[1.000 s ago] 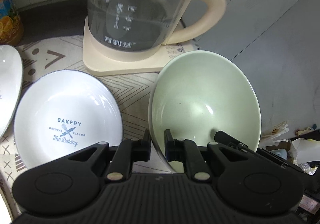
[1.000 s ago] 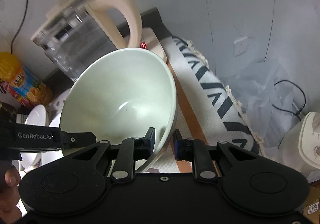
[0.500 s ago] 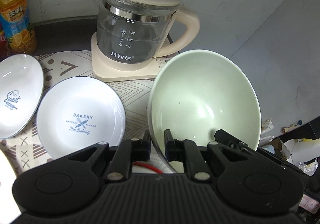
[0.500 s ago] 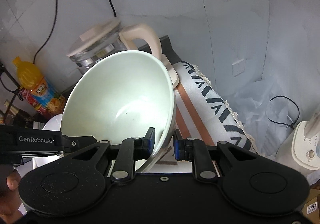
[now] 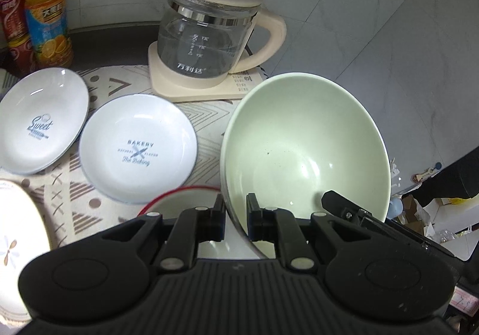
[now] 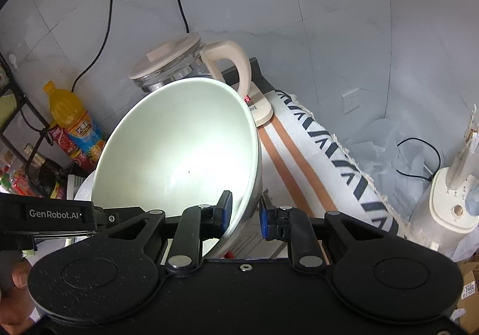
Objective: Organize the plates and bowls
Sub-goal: 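Lift the small green bowl with both grippers over the stacked bowls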
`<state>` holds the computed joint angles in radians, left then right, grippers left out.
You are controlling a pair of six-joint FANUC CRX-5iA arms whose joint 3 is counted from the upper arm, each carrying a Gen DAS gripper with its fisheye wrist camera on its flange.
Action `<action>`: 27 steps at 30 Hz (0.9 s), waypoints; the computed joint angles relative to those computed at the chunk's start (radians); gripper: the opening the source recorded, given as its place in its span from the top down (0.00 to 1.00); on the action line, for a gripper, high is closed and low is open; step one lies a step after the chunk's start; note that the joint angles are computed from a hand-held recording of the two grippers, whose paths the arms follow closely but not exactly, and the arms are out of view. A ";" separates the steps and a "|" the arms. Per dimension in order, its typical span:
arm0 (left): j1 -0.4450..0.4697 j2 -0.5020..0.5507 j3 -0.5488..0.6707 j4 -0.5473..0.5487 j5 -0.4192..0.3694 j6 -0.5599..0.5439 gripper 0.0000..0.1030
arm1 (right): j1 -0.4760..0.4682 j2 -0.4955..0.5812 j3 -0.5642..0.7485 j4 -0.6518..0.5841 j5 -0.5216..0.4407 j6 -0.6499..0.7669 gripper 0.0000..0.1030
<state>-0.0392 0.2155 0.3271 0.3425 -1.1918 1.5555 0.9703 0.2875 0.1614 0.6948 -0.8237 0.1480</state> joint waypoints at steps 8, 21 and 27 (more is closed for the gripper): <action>0.029 -0.076 -0.090 0.017 0.002 -0.030 0.89 | 0.052 -0.028 -0.051 0.046 -0.019 -0.070 0.81; 0.085 -0.171 -0.251 0.069 0.003 -0.066 0.89 | 0.126 -0.036 -0.080 0.062 -0.074 -0.131 0.81; 0.105 -0.191 -0.297 0.080 0.008 -0.069 0.89 | 0.142 -0.020 -0.067 0.040 -0.091 -0.110 0.81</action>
<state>0.0659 0.0242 0.0302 0.4223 -1.1836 1.4863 1.1127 0.2673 0.0940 0.7349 -0.9151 0.0377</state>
